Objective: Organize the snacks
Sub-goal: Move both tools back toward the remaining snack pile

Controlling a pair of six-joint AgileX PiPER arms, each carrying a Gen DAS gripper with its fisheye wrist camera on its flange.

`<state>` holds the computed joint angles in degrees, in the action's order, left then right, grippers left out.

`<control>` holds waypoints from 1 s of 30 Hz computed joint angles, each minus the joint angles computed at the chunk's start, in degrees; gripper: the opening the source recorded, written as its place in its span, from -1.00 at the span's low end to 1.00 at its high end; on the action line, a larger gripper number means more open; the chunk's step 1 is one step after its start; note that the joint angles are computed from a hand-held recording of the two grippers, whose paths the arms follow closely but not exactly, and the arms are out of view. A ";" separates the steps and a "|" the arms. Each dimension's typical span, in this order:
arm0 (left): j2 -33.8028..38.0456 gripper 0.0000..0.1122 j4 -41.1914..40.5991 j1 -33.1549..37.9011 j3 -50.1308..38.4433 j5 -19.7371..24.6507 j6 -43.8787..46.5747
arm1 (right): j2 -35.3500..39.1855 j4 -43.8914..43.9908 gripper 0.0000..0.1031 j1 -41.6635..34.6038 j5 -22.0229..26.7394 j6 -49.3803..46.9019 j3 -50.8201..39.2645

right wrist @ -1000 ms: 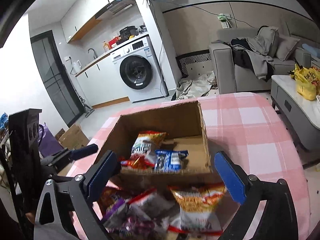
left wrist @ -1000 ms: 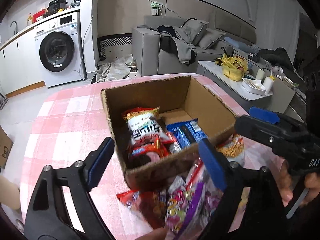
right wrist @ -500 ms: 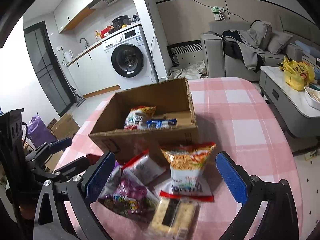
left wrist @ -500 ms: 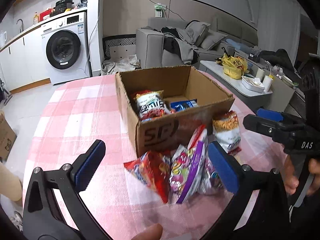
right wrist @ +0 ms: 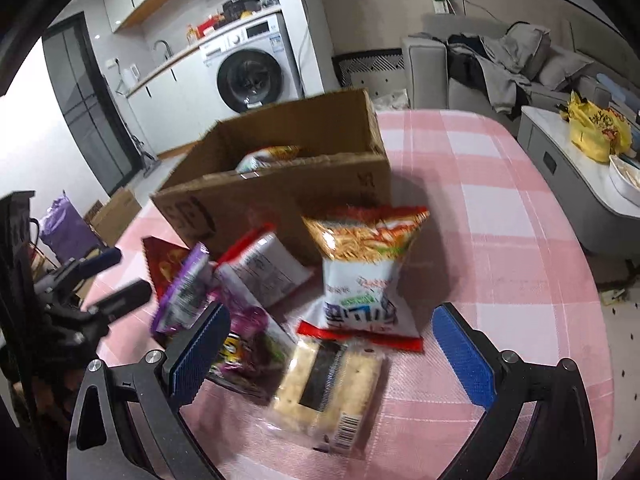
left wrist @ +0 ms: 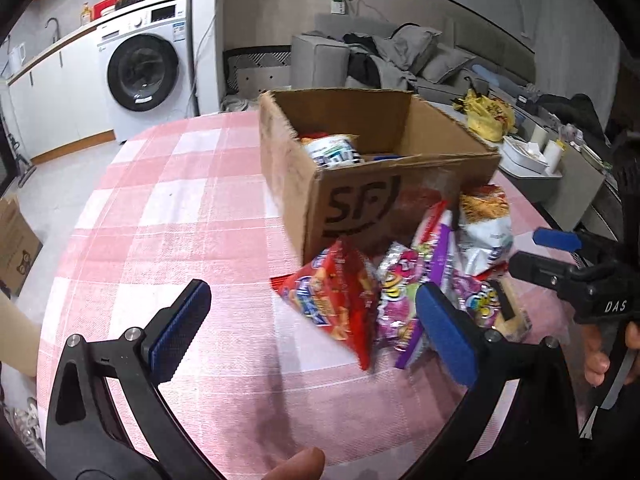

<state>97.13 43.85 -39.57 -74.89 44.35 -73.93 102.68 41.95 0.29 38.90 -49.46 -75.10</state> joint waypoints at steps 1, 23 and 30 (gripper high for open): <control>-0.15 0.81 -0.21 0.41 0.40 -0.37 -0.12 | 0.30 -0.43 0.99 -0.07 0.07 0.39 -0.18; 1.78 0.81 -4.90 3.94 0.87 -4.23 2.94 | 3.76 -8.42 0.99 1.69 -1.55 2.39 1.77; 2.49 0.81 -5.00 4.27 0.90 -4.31 2.44 | 2.94 -12.10 0.99 2.48 -3.17 3.23 3.68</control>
